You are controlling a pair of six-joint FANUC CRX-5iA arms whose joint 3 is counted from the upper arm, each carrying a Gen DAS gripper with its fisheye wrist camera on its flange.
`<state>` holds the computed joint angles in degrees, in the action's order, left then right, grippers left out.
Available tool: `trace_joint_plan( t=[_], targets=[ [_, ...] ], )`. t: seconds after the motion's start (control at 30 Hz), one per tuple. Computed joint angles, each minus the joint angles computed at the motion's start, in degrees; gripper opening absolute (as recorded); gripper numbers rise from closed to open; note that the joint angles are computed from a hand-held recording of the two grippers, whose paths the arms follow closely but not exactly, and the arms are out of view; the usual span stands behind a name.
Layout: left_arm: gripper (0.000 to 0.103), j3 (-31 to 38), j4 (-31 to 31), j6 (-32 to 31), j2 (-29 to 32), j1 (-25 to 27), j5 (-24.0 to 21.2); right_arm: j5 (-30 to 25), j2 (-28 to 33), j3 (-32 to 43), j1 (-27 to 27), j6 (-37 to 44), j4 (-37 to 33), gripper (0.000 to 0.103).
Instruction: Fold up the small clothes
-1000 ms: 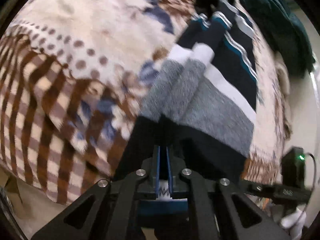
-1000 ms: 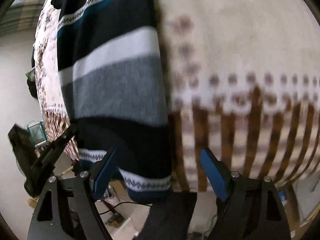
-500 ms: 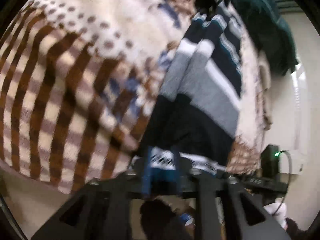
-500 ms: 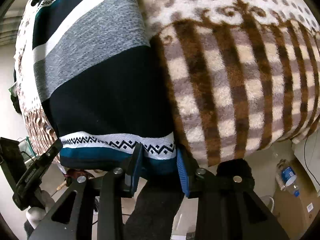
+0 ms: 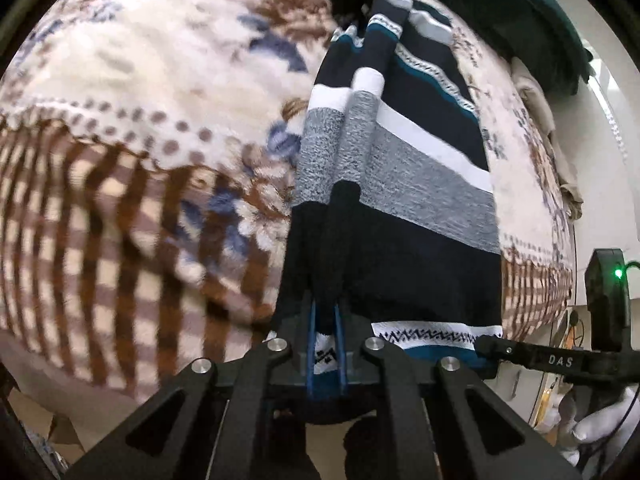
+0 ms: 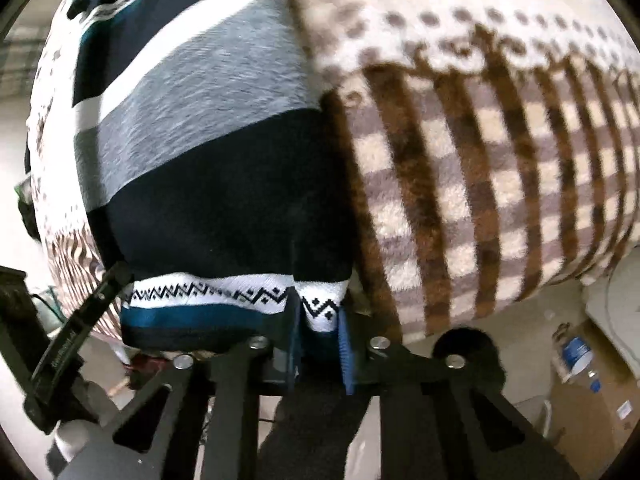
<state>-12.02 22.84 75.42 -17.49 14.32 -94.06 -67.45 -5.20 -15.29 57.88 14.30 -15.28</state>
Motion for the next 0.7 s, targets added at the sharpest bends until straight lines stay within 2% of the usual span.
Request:
trace_joint_plan(
  t=[0.07,0.2,0.37,0.47,0.5,0.53,0.7],
  targets=[
    [0.006,0.07,-1.27,-0.98,0.39,-0.23,-0.68,-1.83,0.16,1.68,0.89,0.55,0.73,0.013],
    [0.007,-0.76,-3.02,1.02,3.43,-1.84,-0.8,-3.68,1.39,2.94,1.2,0.26,0.47,0.013],
    [0.011,3.41,0.57,2.48,5.24,0.95,-3.33,-1.43,2.25,2.4,-2.6,2.88,-5.52,0.014],
    [0.036,8.09,2.14,4.7,6.98,1.93,-3.04,-1.61,1.39,3.14,-4.6,5.05,-7.17,0.027],
    [0.049,8.89,3.16,5.29,7.62,2.07,-2.47,-2.06,0.9,3.35,-4.74,4.31,-6.56,0.043],
    [0.055,10.43,4.64,6.42,8.82,2.15,-1.01,-2.32,0.16,3.4,-4.8,3.66,-5.69,0.057],
    [0.056,22.69,6.2,9.86,19.08,-2.32,6.6,-2.73,-1.06,5.29,-6.72,0.69,-0.24,0.06]
  ],
)
